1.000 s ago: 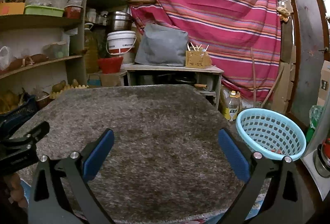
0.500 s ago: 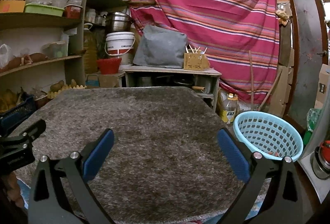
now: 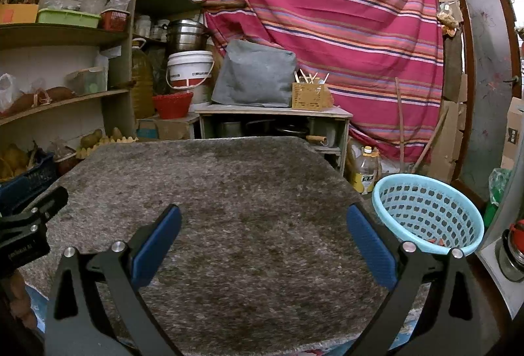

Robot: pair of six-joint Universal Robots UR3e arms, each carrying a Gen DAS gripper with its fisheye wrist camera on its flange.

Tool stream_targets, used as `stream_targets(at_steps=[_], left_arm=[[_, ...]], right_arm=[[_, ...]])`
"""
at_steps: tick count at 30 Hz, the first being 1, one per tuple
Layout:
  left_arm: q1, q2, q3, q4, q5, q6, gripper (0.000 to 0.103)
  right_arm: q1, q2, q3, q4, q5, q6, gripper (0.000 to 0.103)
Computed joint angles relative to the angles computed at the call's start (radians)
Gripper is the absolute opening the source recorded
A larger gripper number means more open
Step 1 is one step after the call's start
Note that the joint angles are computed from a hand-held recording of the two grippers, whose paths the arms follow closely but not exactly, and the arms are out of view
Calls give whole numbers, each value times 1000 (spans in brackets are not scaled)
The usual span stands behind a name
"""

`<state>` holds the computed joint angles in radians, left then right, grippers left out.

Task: Collect trash

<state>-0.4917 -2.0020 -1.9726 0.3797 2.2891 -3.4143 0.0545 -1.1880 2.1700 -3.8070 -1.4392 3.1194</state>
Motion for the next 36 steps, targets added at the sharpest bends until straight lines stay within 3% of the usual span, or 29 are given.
stream_targets(at_steps=[36], left_arm=[[-6, -2, -5, 2, 24, 4, 98]], right_arm=[[-9, 4, -8, 13, 17, 12, 99]])
